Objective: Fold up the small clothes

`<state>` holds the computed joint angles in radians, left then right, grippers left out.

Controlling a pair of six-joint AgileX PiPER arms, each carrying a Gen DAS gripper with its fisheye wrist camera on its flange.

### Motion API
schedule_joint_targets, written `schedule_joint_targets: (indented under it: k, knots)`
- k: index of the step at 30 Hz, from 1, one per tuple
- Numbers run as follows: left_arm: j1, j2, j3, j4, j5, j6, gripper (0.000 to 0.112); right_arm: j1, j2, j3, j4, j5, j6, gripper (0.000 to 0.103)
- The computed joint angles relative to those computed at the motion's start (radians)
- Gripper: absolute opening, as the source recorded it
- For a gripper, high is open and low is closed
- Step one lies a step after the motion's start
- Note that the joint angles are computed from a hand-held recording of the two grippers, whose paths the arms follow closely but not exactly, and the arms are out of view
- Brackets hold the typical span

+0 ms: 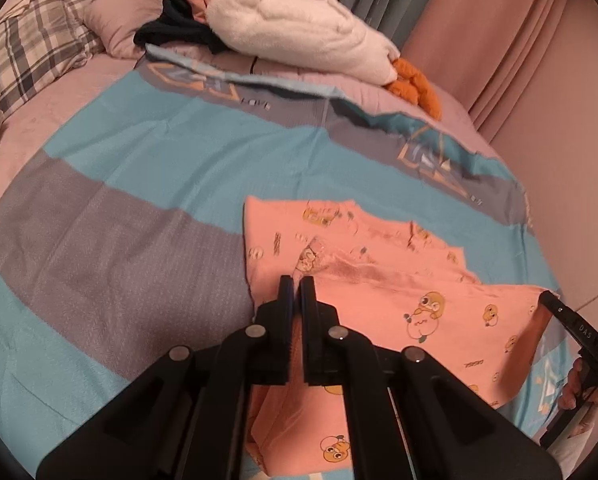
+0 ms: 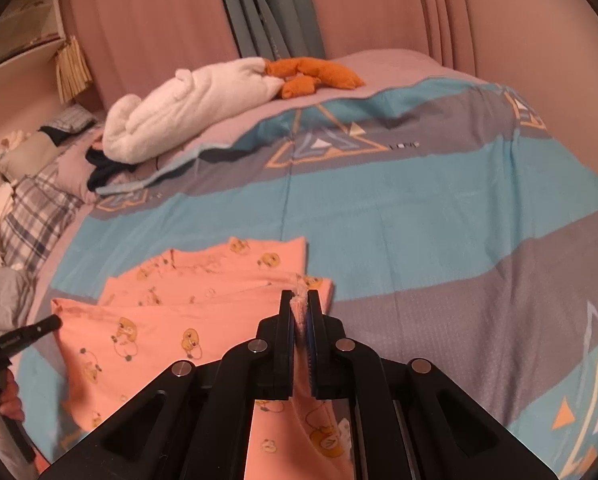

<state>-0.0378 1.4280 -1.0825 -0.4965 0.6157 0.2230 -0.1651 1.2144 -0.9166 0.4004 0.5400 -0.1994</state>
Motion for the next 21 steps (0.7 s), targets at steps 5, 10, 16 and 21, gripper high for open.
schedule_joint_targets:
  k: [5,10,16,21]
  knots:
    - [-0.004,0.048,-0.105,0.047,0.004,-0.036,0.003,0.024,0.03,-0.079,-0.051,-0.011,0.04,0.006]
    - [-0.001,0.157,-0.238,0.053,0.018,-0.059,0.003,0.036,0.166,-0.235,-0.045,0.003,0.029,0.006]
    - [-0.011,0.318,-0.417,0.12,0.055,-0.143,0.003,0.067,0.343,-0.392,-0.134,0.017,0.121,0.006]
    - [-0.029,0.441,-0.534,0.197,0.1,-0.219,0.003,0.071,0.492,-0.5,-0.164,0.055,0.162,0.006]
